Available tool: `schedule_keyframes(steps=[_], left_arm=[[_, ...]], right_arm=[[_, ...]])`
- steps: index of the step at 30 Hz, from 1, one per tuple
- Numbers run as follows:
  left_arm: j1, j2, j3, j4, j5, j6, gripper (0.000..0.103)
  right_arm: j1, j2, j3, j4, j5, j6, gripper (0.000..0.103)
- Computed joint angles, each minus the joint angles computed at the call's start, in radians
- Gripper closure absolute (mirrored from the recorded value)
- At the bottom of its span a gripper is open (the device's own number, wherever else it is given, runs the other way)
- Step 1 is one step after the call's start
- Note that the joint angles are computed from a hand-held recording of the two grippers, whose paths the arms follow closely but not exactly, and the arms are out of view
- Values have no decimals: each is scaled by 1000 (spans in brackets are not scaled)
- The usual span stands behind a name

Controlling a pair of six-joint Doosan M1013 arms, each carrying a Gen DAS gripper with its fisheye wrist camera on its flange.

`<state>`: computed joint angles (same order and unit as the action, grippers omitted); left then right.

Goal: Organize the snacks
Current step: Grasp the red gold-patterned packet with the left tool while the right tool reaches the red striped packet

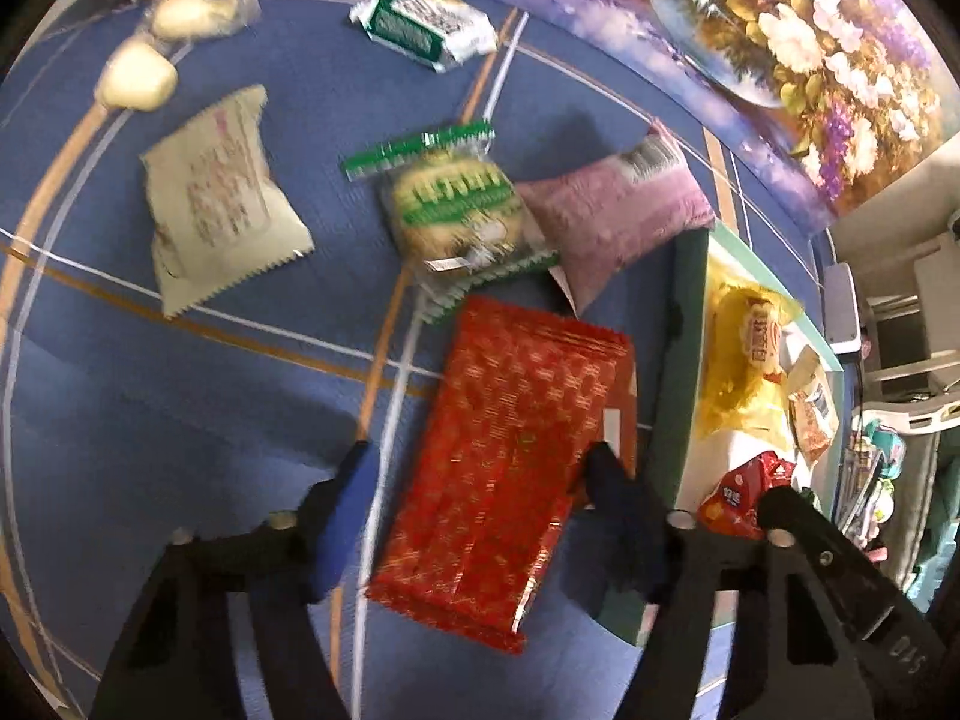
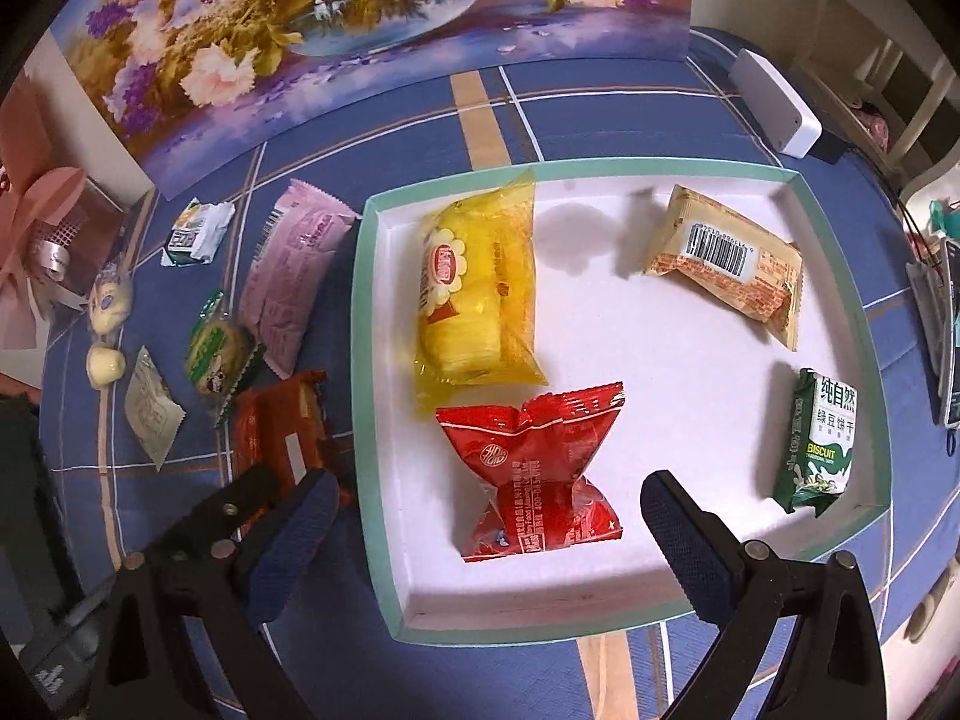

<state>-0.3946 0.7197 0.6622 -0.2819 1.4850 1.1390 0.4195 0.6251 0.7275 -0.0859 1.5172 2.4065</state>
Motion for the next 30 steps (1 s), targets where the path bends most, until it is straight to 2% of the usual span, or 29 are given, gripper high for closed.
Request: schedule_keyframes(steps=[11,15,23,30], left_arm=[[20,-30,51,-26,-29,-4,45],[25,-36,56,22,-12,-28,46],[50,-59,89,83,-18,-82,46],[74,-82,126,102,-32,-113,46]], right_arm=[[5,4,-10,4,-25,-20,4],[11,9,-19,11,-48,-46,5],[24,36,-64,79,-108,-159,16],[31,74,-110,161,-126,-242,32]])
